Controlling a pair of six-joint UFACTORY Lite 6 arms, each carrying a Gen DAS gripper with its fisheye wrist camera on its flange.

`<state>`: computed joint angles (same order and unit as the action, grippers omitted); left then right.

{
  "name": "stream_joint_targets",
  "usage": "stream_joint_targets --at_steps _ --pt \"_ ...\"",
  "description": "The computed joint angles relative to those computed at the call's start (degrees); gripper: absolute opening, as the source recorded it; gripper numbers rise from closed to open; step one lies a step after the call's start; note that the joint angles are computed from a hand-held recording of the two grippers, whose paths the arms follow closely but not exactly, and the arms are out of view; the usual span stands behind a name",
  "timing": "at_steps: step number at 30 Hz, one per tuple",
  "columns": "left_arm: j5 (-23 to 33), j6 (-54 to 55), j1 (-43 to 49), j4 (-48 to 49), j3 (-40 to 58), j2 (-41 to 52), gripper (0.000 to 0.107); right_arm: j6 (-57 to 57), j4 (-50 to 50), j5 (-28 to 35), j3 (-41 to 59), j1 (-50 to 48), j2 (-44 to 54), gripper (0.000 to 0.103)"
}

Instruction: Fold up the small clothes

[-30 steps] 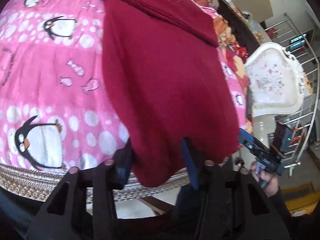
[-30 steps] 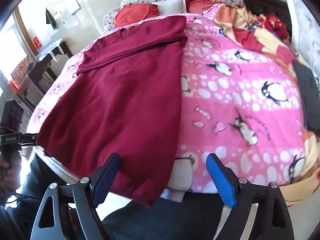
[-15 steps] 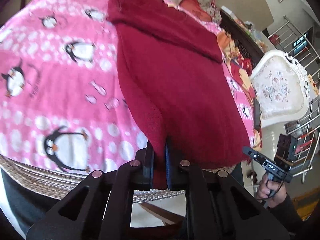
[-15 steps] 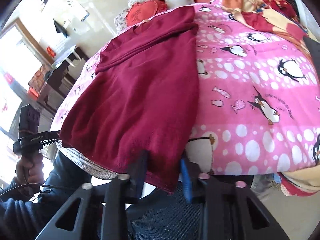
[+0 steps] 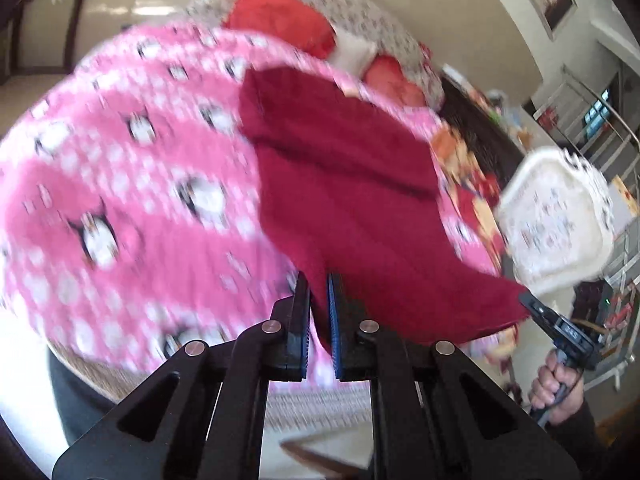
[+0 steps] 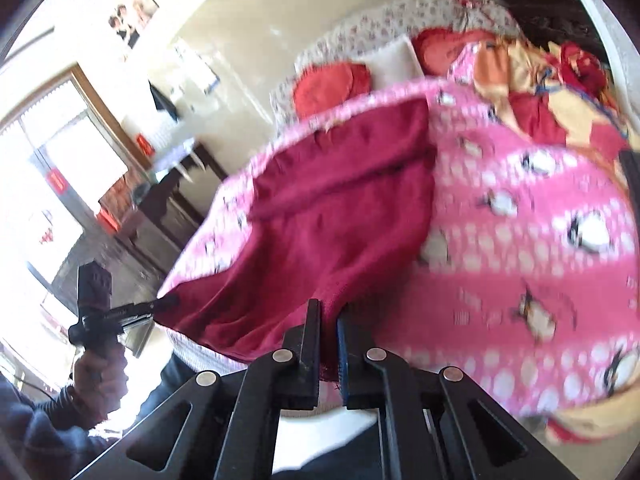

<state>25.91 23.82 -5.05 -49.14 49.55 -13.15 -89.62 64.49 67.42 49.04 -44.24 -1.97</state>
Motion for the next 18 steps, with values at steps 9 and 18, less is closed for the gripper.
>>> stream_joint_targets --at_steps 9,18 --pt "3.4 -11.5 4.6 5.2 41.3 36.9 0.004 13.3 7.0 -17.1 35.1 20.8 25.8 0.006" --pt "2.6 -7.5 -1.5 9.6 19.5 21.3 0.02 16.5 5.4 -20.4 39.4 24.7 29.7 0.006"
